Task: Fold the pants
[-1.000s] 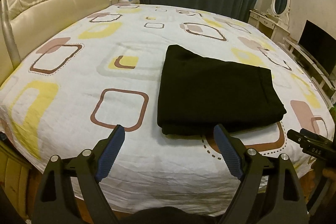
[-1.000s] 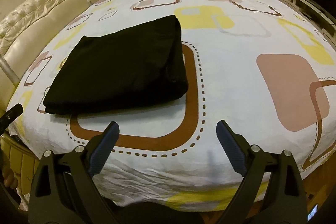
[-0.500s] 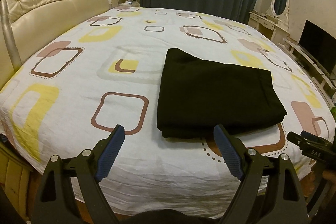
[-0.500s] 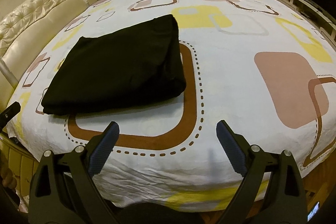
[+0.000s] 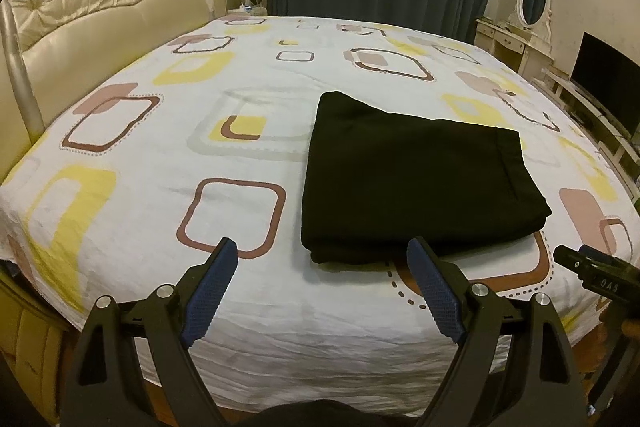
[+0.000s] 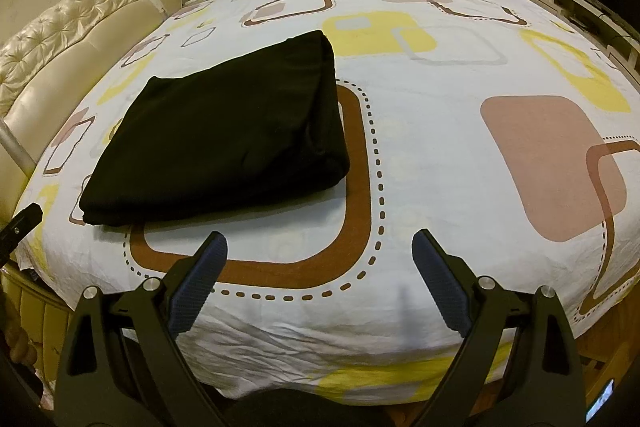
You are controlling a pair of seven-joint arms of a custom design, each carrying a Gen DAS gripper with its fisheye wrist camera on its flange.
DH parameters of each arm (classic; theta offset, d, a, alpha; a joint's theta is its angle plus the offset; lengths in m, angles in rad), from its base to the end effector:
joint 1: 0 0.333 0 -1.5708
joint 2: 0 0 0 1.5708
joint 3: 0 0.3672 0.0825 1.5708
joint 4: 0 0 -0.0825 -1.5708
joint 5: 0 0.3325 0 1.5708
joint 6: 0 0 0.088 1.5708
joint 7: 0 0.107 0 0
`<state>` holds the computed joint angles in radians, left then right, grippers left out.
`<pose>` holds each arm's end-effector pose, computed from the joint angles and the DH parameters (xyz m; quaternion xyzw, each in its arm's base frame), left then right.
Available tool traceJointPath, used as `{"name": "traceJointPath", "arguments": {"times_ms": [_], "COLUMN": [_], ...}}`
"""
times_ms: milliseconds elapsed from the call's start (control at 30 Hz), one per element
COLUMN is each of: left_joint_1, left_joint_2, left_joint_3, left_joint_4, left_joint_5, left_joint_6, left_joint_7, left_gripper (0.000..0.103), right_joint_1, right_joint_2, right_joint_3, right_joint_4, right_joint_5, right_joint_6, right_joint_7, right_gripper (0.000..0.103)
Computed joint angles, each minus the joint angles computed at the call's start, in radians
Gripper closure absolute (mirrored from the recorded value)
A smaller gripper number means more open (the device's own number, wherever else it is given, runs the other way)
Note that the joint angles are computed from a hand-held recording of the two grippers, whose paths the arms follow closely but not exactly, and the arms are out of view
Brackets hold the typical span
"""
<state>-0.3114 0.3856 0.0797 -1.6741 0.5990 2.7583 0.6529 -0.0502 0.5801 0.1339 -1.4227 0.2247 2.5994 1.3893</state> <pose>0.6535 -0.1883 0.5271 -0.7108 0.5875 -0.2737 0.2732 0.7384 0.0295 0.4934 -0.6923 0.6497 -0.1392 0.2817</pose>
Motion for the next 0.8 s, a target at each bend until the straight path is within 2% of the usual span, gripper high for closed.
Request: {"name": "traceJointPath", "arguments": {"times_ms": [200, 433, 800], "left_joint_1": [-0.007, -0.006, -0.007], "left_joint_2": [0.002, 0.013, 0.015], "left_joint_3": [-0.001, -0.011, -0.008], "left_joint_4": [0.008, 0.032, 0.041], "left_joint_5": [0.014, 0.010, 0.037], "left_joint_6": [-0.010, -0.058, -0.072], "left_joint_7": [0.013, 0.031, 0.008], "left_gripper": [0.017, 0.017, 0.017], "right_joint_1": [0.000, -0.001, 0.005], "right_joint_2": [0.001, 0.003, -0.001], "right_joint_3": [0.001, 0.004, 0.004], "right_joint_4": [0.001, -0.001, -0.011], "right_joint_5": [-0.001, 0.003, 0.002], "right_joint_6": [-0.003, -0.010, -0.015], "right_joint_7": [0.000, -0.007, -0.012], "right_gripper": [0.009, 0.009, 0.009]}}
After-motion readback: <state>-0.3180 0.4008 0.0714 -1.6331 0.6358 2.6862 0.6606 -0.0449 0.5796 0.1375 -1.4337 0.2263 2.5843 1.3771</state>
